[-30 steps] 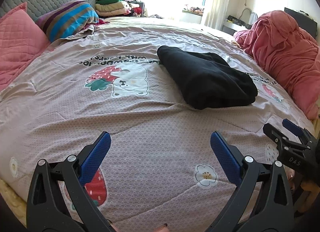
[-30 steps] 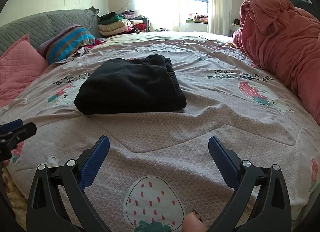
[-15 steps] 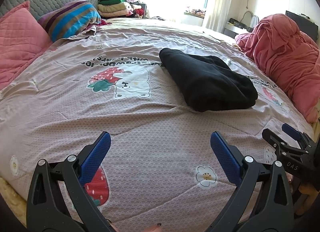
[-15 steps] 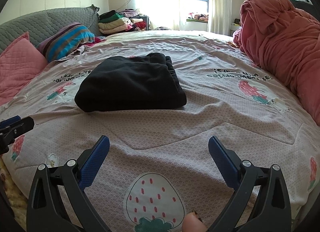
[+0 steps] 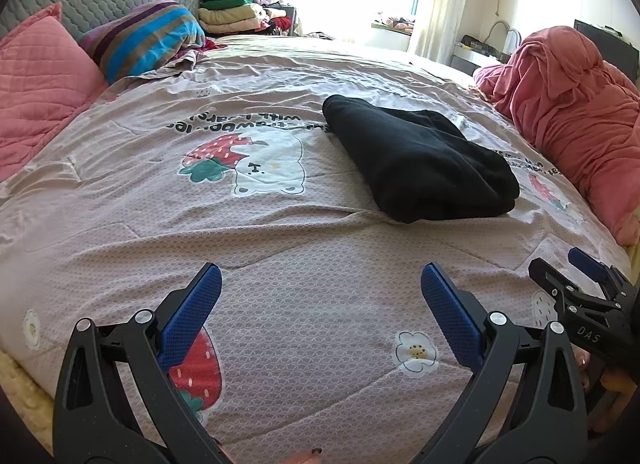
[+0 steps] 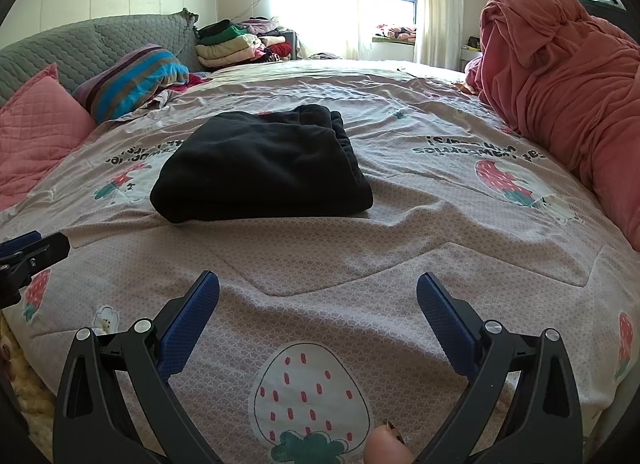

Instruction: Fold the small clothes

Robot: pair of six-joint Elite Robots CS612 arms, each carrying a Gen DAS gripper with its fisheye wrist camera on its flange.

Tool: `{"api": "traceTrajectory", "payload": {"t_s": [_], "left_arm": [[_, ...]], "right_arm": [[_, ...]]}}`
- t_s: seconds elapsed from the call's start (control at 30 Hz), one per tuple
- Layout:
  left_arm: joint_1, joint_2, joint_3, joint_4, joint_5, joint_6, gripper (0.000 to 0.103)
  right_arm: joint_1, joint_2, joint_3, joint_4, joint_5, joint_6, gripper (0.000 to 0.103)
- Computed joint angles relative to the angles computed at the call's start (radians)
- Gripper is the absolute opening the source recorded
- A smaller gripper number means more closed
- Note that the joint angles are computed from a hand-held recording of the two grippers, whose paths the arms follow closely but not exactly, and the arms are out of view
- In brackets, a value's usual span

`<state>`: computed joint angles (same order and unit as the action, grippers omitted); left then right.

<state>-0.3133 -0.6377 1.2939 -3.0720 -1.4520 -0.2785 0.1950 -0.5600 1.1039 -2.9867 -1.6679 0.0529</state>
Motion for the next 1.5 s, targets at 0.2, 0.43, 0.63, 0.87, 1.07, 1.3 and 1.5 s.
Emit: {"api": "traceTrajectory", "payload": {"t_s": [0.2,0.43,0.63,0.87,1.07,1.3,1.5], "left_arm": [[0.0,0.0,-0.001,0.003,0.005,0.001,0.094],[-0.001,-0.001,0.0,0.008,0.015,0.004,0.094],[-0.003,-0.002,-0.001,0.021,0.033,0.0,0.094],[-0.003,-0.002,-0.002,0.032,0.036,-0.001,0.094],[-0.003,-0.002,-0.003,0.036,0.035,0.0,0.094],[0.01,-0.006,0.005,0.025,0.021,-0.046,0.094],[0.1,0.004,-0.052,0.115,0.048,-0.22,0.094]], "right_arm": [[0.0,-0.001,0.001,0.004,0.001,0.0,0.098],[0.0,-0.004,0.008,0.004,0.002,0.002,0.098],[-0.001,-0.004,0.008,0.004,0.004,0.004,0.098],[0.0,-0.008,0.013,0.012,0.004,0.008,0.098],[-0.002,-0.013,0.017,0.028,-0.005,0.024,0.098],[-0.022,-0.026,0.017,0.102,-0.091,0.157,0.098],[-0.088,-0.075,0.074,0.192,-0.435,0.439,0.098]]}}
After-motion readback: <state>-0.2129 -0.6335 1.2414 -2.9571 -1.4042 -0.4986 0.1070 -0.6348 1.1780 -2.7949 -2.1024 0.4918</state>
